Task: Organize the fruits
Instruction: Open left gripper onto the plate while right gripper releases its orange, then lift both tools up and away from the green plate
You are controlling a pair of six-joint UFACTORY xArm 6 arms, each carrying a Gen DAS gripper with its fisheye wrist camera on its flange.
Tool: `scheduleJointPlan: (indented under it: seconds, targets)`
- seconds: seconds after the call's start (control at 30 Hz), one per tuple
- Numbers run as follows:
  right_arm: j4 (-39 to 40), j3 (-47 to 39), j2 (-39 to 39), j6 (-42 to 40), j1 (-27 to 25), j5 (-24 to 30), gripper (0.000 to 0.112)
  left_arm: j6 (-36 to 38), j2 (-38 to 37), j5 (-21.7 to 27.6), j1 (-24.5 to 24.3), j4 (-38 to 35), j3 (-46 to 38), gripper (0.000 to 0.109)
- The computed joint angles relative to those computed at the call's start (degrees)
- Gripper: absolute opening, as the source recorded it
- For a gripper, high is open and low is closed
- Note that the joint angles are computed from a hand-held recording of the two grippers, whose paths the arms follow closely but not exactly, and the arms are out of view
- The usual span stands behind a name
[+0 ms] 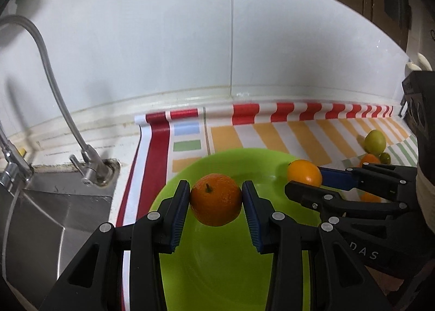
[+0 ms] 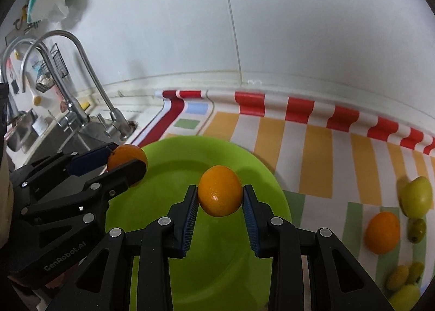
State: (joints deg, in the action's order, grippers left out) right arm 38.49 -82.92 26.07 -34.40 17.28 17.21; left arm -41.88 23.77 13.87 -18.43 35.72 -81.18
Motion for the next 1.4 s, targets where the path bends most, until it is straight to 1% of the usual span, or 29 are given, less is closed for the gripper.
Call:
scheduleJointPlan:
  seconds: [0.1,0.27,0.47,0.53,0.6,0.7,0.83,0.93,1.0,1.03,1.1,1.2,1.27,1.33,1.4]
  targets:
    - [-1.07,-0.73,0.81,1.12,-0.20,0.80,0.034,2.40,1.34,0.20,0.01,-2.64,-0.74,0.039]
    - [-2.96,-1.71,1.82,2.74,-0.30,1.49,0.034,3.50,2.39,0.46,0.09,-4.30,-1.44,0.040]
    - [0.15,-2.34,2.55,-0.56,-0.03,0.90,0.036,7.58,3.07,0.71,-0.10,-9.95,-1.82,0.040]
    - [1.04,-1.90,2.27,-1.50,0.02,0.19,0.040,5.21,2.30,0.53,0.02,-7.77,-1.15,0.045]
    - [2.74,-1.41,1.81,-3.10,0.11,-0.40,0.040,4.00,1.41,0.24,0.04,-6.43,-0.48,0.047]
    - [4.42,0.62,-0.15,-4.87,0.35,-2.02,0.040,-0.97,-0.50,0.77,0.08,-0.93,0.53,0.048]
    - [7.95,3.97,-3.91,-8.02,0.52,-3.08,0.040,-5.24,-3.88,0.80,-0.03,3.44,3.09,0.051]
    - [11.23,7.61,-7.76,-11.47,0.94,-5.13,0.040,-9.02,-6.85,1.35,-0.39,7.98,5.12,0.053]
    - [12.96,9.91,-10.30,-13.21,1.23,-6.42,0.040,-11.45,-8.79,1.83,-0.82,10.30,6.42,0.063]
    - [14.19,10.68,-11.26,-14.25,1.32,-6.68,0.042,-13.44,-10.13,1.80,-1.08,12.06,7.50,0.067]
    - [17.17,12.58,-13.50,-16.79,1.52,-7.37,0.049,-15.55,-11.75,2.31,-1.56,14.15,8.56,0.068]
    - [19.30,15.67,-16.89,-18.78,1.84,-8.81,0.050,-18.80,-14.55,3.37,-2.56,16.74,10.64,0.073]
    - [20.46,17.90,-19.17,-19.91,1.97,-9.80,0.054,-20.15,-16.18,3.69,-3.20,17.56,11.82,0.075]
    - [22.08,20.03,-21.44,-21.53,2.17,-10.74,0.056,-23.37,-18.35,4.64,-4.20,20.03,13.50,0.081]
    - [22.42,22.47,-23.99,-21.87,2.33,-11.60,0.057,-25.20,-20.10,4.86,-5.01,21.26,15.00,0.082]
